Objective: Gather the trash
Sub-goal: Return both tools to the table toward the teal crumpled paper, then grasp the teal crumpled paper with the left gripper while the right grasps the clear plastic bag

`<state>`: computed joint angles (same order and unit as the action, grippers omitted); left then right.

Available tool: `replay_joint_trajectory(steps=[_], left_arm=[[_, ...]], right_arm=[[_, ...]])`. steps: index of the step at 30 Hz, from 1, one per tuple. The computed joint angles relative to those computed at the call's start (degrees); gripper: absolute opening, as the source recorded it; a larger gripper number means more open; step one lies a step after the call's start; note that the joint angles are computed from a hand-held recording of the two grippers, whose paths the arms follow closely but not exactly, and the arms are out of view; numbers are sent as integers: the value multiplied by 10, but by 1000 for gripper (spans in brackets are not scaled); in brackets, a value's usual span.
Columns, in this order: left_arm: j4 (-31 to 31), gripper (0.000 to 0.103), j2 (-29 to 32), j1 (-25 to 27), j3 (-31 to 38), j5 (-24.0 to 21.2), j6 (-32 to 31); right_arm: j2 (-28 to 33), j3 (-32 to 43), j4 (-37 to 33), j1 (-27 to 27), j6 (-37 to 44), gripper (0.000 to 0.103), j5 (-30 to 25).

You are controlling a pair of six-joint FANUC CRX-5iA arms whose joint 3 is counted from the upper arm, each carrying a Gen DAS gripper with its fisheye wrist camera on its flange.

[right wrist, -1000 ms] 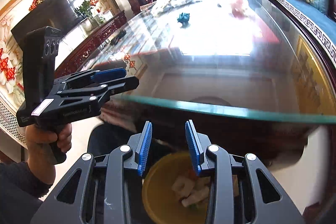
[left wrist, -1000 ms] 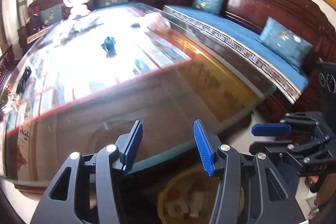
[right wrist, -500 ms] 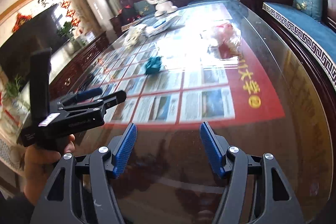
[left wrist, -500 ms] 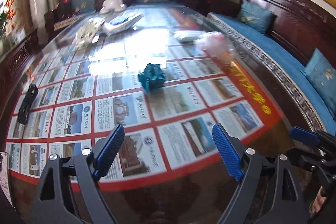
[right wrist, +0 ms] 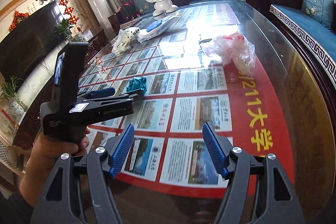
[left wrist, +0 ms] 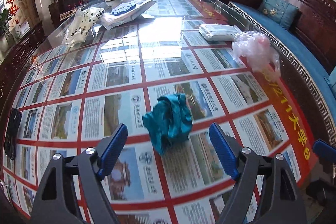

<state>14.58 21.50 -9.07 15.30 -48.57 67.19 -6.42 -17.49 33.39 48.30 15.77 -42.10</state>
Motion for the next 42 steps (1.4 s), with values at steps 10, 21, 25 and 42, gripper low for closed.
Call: replay_joint_trajectory(steps=[10,21,25,42], left_arm=[[1,43,48,2,52,-29,19],[44,33,62,-7,60,-36,-12],[58,33,68,-16,72,-42,-15],[23,33,255,-66,396,-168,119]], right_arm=[[17,17,-12,-35,36,66,6],[49,52,-53,-65,86,64,11],[66,70,-67,-83,114,64,8],[192,220,-77,-182,155,92,-85]])
